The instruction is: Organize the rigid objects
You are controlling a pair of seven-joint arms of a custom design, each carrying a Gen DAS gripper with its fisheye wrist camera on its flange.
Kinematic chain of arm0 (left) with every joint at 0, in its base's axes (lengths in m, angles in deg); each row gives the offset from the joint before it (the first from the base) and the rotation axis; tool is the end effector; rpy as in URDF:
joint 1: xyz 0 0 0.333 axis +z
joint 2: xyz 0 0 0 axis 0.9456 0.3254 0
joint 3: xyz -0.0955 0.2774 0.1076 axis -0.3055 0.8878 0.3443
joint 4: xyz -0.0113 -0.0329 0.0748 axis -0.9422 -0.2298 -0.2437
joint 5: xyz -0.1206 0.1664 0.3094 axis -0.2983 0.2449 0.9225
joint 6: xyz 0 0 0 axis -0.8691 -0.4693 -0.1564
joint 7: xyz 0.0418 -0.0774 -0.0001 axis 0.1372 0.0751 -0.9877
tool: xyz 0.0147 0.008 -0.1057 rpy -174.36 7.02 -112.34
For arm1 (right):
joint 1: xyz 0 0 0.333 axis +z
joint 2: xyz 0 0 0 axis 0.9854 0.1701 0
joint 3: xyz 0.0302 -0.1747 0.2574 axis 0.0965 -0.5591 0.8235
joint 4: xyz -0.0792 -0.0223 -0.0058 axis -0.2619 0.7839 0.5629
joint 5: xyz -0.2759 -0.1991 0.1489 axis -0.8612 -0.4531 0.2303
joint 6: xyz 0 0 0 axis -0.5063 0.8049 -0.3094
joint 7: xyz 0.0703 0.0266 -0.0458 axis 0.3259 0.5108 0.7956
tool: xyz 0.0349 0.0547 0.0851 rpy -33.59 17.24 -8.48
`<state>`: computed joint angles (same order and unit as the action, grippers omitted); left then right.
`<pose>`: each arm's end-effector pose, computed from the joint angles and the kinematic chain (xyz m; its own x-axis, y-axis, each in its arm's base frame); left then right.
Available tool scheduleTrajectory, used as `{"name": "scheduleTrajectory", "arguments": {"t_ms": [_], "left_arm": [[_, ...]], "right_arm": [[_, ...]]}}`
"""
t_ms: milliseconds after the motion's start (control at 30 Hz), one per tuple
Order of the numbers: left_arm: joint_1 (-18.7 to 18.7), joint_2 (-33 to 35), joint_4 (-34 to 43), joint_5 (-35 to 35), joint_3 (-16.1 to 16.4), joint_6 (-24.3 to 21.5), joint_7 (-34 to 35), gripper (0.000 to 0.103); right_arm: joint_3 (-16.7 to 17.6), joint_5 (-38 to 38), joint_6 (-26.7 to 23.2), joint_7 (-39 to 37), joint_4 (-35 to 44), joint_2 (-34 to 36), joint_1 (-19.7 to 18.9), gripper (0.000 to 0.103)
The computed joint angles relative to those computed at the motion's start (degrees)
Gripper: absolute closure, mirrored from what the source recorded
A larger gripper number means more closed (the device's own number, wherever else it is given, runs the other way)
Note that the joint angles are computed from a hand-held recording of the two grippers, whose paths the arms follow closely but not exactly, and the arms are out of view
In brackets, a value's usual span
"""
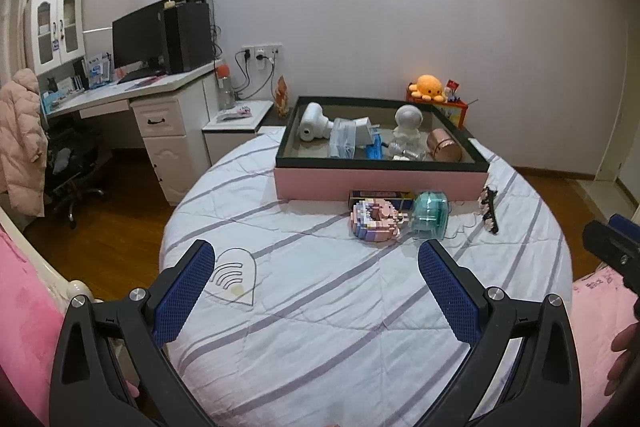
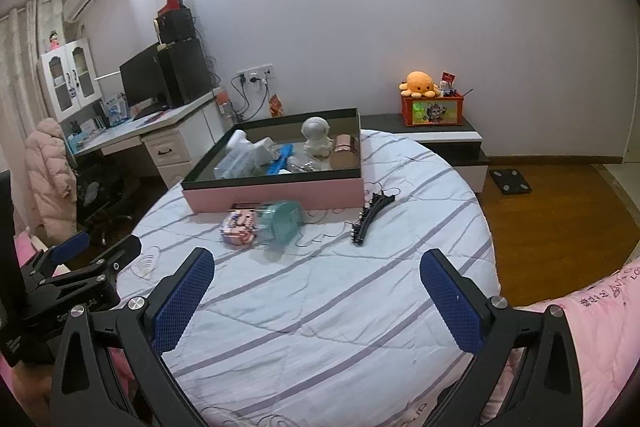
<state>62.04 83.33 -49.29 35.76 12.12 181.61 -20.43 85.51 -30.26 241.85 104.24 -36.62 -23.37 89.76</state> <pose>0.6276 -0.1667 0.5208 0.1062 -0.9943 0.0003 -0.5738 -0.0615 -0.8167 0.6297 0.1052 0.5381 0.1840 -0.9709 -0.1530 -0.5907 0.0152 -0.8068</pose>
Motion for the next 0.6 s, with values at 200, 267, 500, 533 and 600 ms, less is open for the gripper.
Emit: {"name": "scheduleTrajectory", "arguments": {"t_ms": [200, 267, 500, 533, 600], "left_arm": [[0.33, 8.34, 8.54, -7.36, -1.17, -2.34, 10.01, 0.000], [0.20, 11.94, 12.71, -10.57, -1.59, -3.85, 14.33, 0.000], [-1.95, 23.28, 27.84, -18.56, -0.95, -12.30, 26.38, 0.000], [-1.78, 24.69, 30.03, -20.18, -1.44, -13.67, 28.33, 0.000], [-0.92, 27.03, 33.68, -24.09, -2.89, -15.25, 32.38, 0.000]], "right_arm": [[-3.66, -7.17, -3.12, 6.42, 6.05, 5.34, 1.84, 0.000], [-4.82, -9.77, -4.81, 8.57, 9.12, 7.91, 2.35, 0.000], [-6.50, -14.90, -11.63, 13.88, 20.16, 16.61, 2.41, 0.000], [-6.73, -15.49, -12.84, 14.51, 22.14, 18.12, 2.39, 0.000], [-7.07, -16.63, -14.47, 15.40, 24.55, 19.95, 2.42, 0.000]]}}
